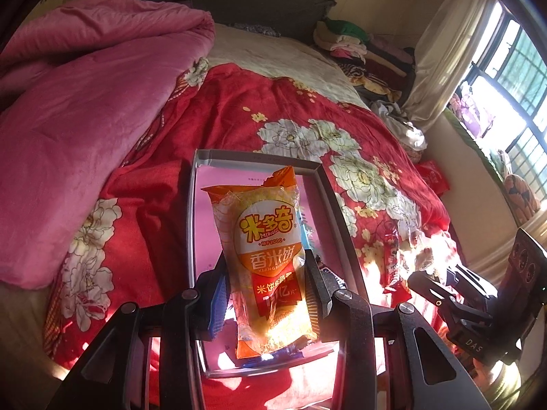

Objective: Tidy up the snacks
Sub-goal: 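Lower both held bags down into the metal tray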

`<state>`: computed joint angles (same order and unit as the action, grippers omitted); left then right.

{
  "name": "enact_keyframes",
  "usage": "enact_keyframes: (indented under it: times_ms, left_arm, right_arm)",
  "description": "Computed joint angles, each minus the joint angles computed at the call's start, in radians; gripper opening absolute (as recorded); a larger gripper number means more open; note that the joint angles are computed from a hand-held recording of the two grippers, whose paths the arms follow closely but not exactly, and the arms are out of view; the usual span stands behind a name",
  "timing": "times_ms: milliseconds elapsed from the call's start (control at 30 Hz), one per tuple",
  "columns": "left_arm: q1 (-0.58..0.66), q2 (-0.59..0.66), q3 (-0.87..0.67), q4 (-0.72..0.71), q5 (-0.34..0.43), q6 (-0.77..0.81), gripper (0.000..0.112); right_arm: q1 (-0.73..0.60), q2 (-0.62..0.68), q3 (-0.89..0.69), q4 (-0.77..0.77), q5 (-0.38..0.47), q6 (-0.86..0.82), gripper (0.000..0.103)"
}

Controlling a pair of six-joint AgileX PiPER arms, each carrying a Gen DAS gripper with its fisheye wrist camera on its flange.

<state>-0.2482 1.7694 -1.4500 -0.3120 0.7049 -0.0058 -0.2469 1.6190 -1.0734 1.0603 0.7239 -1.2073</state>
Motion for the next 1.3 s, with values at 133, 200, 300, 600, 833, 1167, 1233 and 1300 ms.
enact_keyframes:
  times_ms: [133,200,300,600,833,1167,1233,1300]
  left_arm:
    - [0.005,0.017,0.0,0.009,0.015,-0.003,0.04]
    - [0.002,0.034,-0.008,0.011,0.023,-0.008,0.04]
    - [-0.011,0.061,-0.026,0.027,0.04,-0.015,0.04]
    - [-0.035,0.121,-0.069,0.051,0.098,-0.009,0.04]
    - [-0.039,0.175,-0.1,0.082,0.143,-0.04,0.04]
    - [-0.055,0.246,-0.143,0.118,0.193,-0.078,0.04]
    - [-0.057,0.258,-0.151,0.126,0.201,-0.085,0.04]
    - [-0.055,0.27,-0.164,0.125,0.209,-0.083,0.04]
  right_arm:
    - [0.028,0.012,0.008,-0.006,-0.01,-0.002,0.038]
    - [0.038,0.019,0.011,-0.007,-0.012,-0.002,0.038]
    - [0.051,0.026,0.02,-0.008,-0.019,-0.004,0.039]
    - [0.061,0.03,0.049,-0.018,-0.031,-0.004,0.039]
    - [0.077,0.035,0.062,-0.024,-0.044,-0.004,0.039]
    - [0.094,0.058,0.067,-0.036,-0.048,-0.012,0.039]
    - [0.1,0.068,0.067,-0.04,-0.05,-0.011,0.039]
    - [0.106,0.074,0.069,-0.047,-0.054,-0.009,0.039]
